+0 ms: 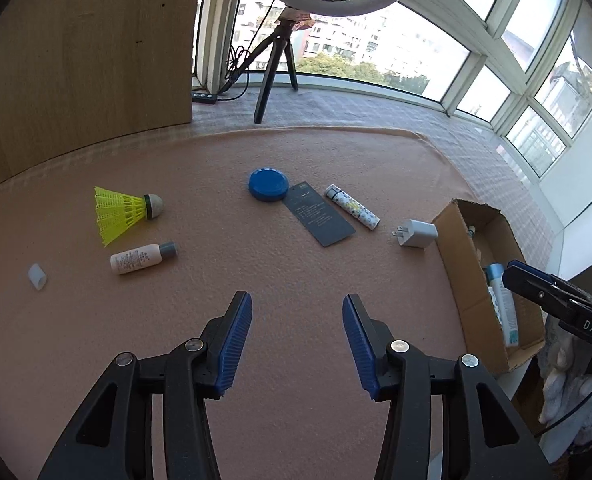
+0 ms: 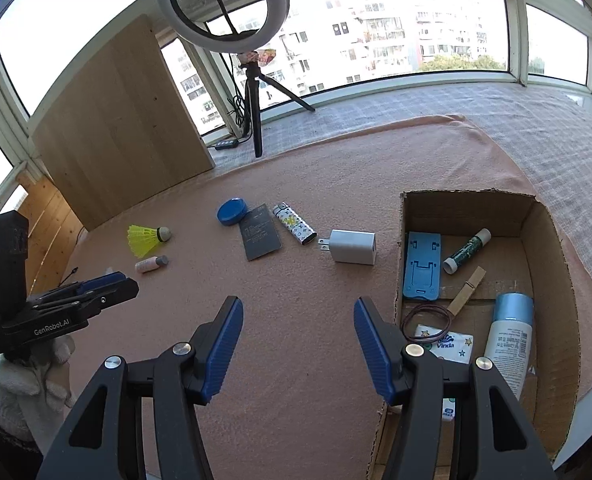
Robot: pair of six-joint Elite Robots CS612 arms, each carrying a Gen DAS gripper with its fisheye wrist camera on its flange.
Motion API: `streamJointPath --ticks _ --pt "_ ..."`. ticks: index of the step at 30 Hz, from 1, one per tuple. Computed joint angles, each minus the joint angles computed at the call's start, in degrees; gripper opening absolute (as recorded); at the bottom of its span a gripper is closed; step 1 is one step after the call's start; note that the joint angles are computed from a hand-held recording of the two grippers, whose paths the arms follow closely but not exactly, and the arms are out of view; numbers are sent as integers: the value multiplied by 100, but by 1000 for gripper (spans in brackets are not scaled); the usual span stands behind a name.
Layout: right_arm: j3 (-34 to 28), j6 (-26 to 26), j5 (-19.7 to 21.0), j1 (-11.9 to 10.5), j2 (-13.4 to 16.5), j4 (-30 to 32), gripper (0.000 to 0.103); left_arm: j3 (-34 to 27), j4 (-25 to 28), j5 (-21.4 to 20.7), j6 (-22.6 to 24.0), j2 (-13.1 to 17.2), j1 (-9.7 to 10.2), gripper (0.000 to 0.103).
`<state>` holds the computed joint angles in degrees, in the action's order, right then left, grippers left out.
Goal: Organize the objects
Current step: 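Grasp the white lotion bottle with the right tool while the left tool grasps the white eraser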
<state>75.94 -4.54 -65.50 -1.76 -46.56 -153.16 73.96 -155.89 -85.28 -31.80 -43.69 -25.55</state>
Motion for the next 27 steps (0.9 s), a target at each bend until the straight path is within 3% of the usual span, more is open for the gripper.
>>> streamJointPath --ticks 13,27 --pt "-739 -450 125 476 375 727 54 876 -130 426 -536 -381 441 51" --pt "-2131 -1442 352 1008 1125 2036 54 1083 -73 431 -1030 -282 982 55"
